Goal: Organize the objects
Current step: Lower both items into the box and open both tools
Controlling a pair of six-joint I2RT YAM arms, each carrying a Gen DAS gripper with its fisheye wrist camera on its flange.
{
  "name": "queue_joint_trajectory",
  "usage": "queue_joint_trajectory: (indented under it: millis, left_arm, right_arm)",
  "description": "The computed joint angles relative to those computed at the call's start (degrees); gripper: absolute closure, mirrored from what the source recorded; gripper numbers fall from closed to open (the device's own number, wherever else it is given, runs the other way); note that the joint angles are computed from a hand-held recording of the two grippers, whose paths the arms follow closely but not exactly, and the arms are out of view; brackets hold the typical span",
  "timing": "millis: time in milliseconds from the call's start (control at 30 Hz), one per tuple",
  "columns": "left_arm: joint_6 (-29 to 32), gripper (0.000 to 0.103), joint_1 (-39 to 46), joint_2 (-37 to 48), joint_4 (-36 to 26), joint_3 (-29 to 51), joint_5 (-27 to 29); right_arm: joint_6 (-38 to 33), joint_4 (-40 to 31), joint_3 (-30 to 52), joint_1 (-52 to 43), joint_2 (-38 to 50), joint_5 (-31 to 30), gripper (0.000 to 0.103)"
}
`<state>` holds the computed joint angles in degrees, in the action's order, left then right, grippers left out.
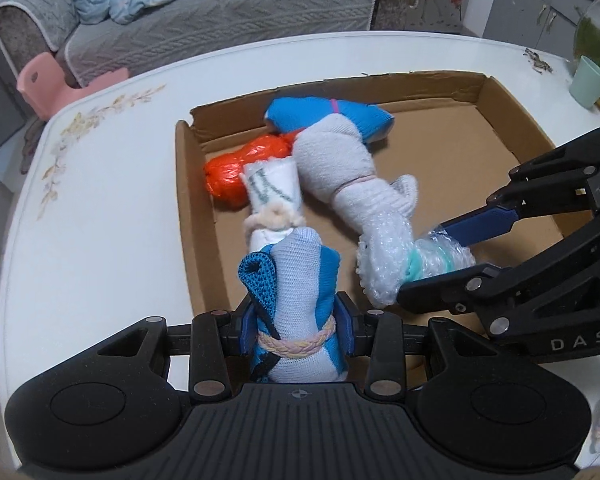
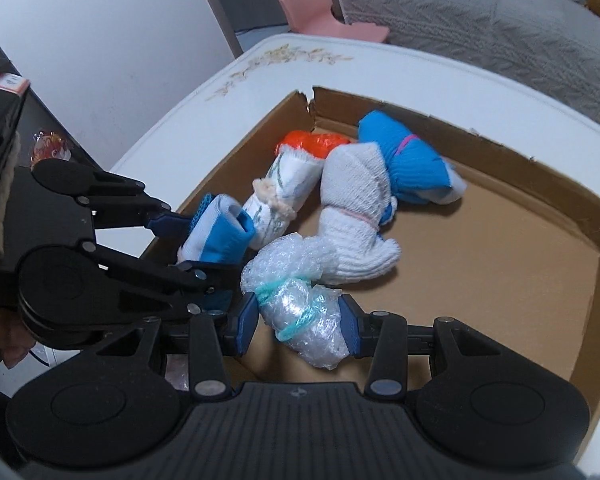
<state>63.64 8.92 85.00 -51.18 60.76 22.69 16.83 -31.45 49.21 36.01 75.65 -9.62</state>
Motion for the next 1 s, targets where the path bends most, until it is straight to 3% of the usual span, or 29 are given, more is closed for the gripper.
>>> queue_joint_trajectory:
  millis: [200, 267, 300, 733, 1000]
  left_arm:
    - [-0.7, 0.055, 0.0, 0.6, -0.1, 0.9, 0.2]
    - [-1.9, 0.039, 0.0, 0.4, 0.9, 0.6, 0.0]
    - [-2.0, 0.038, 0.2, 0.6, 0.6, 1.0, 0.4]
    - [-0.4, 0.024, 1.4, 0.2, -4.3, 4.5, 2.4]
    - [2.0, 0.024, 4.8, -0.7, -9.3, 8.1, 4.8]
  right_arm:
    - [1.1, 0.1, -0.5, -0.1, -0.4, -0.3, 0.062]
    - [0.8, 0.0, -1.0, -0.3, -0.8, -0.5, 0.06]
    - [0.3, 0.0, -1.0, -0.4, -0.8, -0.4, 0.059]
    - [-3.4, -0.7, -1.0, 1.9, -0.7, 0.0, 0.054]
    - [-4.2, -3.8, -0.4, 2.3, -3.9, 3.1, 0.05]
